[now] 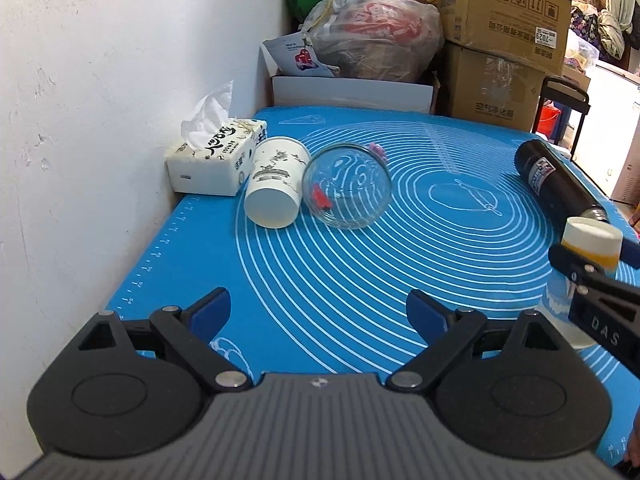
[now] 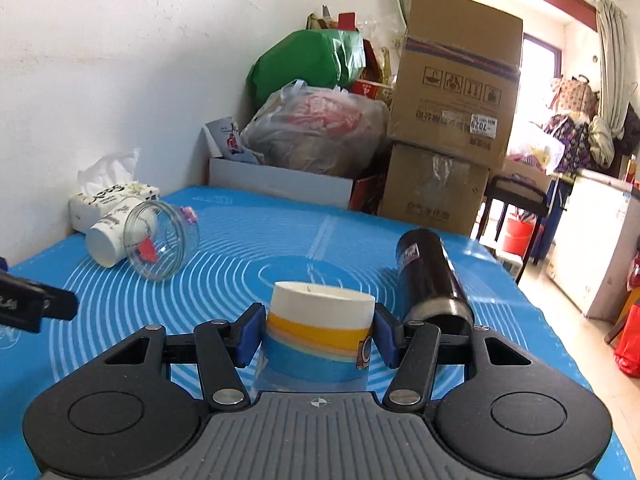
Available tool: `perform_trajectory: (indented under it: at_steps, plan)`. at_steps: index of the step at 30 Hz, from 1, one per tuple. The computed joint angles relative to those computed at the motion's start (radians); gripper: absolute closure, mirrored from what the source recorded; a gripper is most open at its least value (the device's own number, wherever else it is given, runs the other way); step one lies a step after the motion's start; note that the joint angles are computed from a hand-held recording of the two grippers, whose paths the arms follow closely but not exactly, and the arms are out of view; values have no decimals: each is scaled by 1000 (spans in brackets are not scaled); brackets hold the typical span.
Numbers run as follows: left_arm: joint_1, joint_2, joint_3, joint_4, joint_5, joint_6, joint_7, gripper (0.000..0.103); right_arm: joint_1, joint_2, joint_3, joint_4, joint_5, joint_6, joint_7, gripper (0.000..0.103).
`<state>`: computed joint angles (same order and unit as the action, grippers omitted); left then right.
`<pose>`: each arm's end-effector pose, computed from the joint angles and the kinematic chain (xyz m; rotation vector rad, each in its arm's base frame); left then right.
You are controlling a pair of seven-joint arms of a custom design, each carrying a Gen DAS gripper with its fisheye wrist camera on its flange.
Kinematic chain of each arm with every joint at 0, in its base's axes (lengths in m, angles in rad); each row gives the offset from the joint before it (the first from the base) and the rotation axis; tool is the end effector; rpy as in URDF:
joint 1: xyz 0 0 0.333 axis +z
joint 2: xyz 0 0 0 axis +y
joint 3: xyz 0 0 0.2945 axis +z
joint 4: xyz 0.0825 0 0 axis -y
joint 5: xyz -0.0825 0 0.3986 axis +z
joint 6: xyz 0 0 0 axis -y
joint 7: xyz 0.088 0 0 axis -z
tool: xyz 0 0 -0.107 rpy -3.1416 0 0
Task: Flip cup upside down
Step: 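Rotate the cup rim-down with the right gripper and set it on the mat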
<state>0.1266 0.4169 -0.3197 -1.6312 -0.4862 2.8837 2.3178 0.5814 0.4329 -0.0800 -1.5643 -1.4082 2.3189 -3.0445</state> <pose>0.7168 -0.0775 0.4558 -1.3151 2.0681 -1.0066 0.6356 0.3367 0.4179 -1.3560 1.7568 -1.3214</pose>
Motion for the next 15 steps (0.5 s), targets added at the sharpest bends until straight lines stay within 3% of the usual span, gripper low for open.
perform_trajectory:
  at_steps: [5,10,15]
  plan:
    - [14,-31,-21,-39,-33,7,37,9,-5,-44,19,-53,36,3,-2,50]
    - [15,-61,-31,-75,-76,18,85,9,-14,-74,33,-86,55,11,0,37]
    - [19,-103,-39,-117,-143,21,143,9,-29,-118,50,-128,60,36,20,16]
